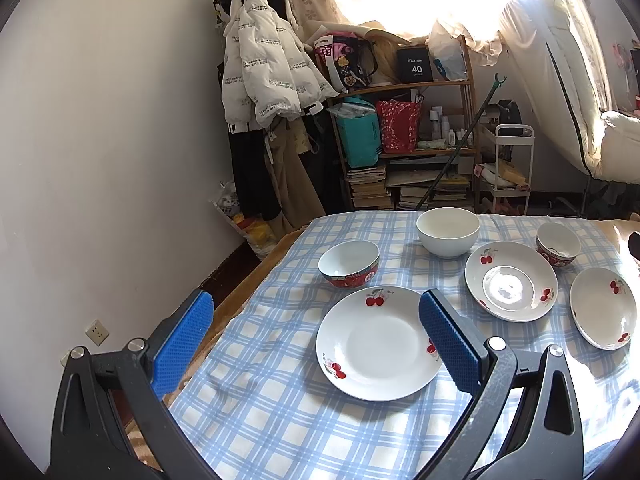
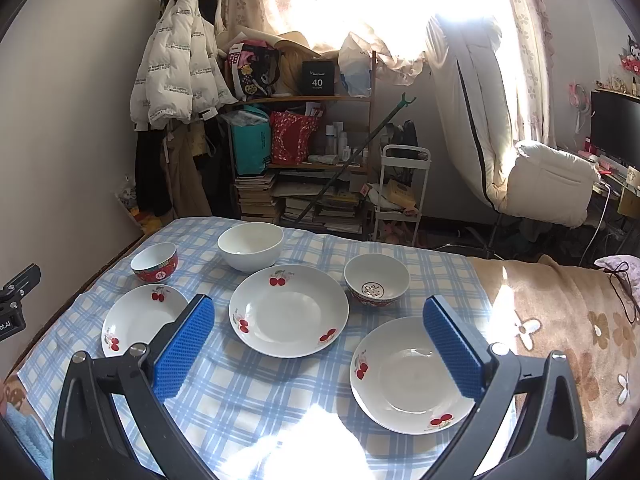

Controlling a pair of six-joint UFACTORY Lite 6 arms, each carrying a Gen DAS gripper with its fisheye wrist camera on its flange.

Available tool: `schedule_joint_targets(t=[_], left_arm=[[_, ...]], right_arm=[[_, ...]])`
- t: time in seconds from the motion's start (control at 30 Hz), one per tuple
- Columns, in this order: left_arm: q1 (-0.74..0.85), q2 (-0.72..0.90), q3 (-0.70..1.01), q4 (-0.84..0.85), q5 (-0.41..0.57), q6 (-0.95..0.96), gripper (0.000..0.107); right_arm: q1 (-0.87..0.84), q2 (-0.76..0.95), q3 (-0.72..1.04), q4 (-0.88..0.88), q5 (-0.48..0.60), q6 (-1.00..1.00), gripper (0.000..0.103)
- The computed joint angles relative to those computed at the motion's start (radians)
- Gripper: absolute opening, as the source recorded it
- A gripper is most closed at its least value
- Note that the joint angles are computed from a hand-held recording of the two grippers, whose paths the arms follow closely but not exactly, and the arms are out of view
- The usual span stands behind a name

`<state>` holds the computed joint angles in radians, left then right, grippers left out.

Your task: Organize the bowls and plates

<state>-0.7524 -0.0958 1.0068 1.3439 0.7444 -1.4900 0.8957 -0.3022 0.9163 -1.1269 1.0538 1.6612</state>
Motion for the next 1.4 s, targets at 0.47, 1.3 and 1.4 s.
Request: schedule_joint_targets(t=[0.47,1.3,1.4], left_arm=[[-0.002,0.000,-0.005,0.006,0.000,-0.007,0.101],[0.000,-0.003,-0.026,0.023,-0.005,-0.021,0.101],[-0.006,-0.007,-0.035,0.041,-0.002,-0.034,0.101]], right_arm=[[-0.007,-0.002,-0.006,-0.005,-0.008,0.003,0.103],[-0.016,-0.003,-0.012,-0.010,-0.017,0.003,0.103],[-0.018,-0.003,-0.012,-0.010,-0.018,0.002,0.103]])
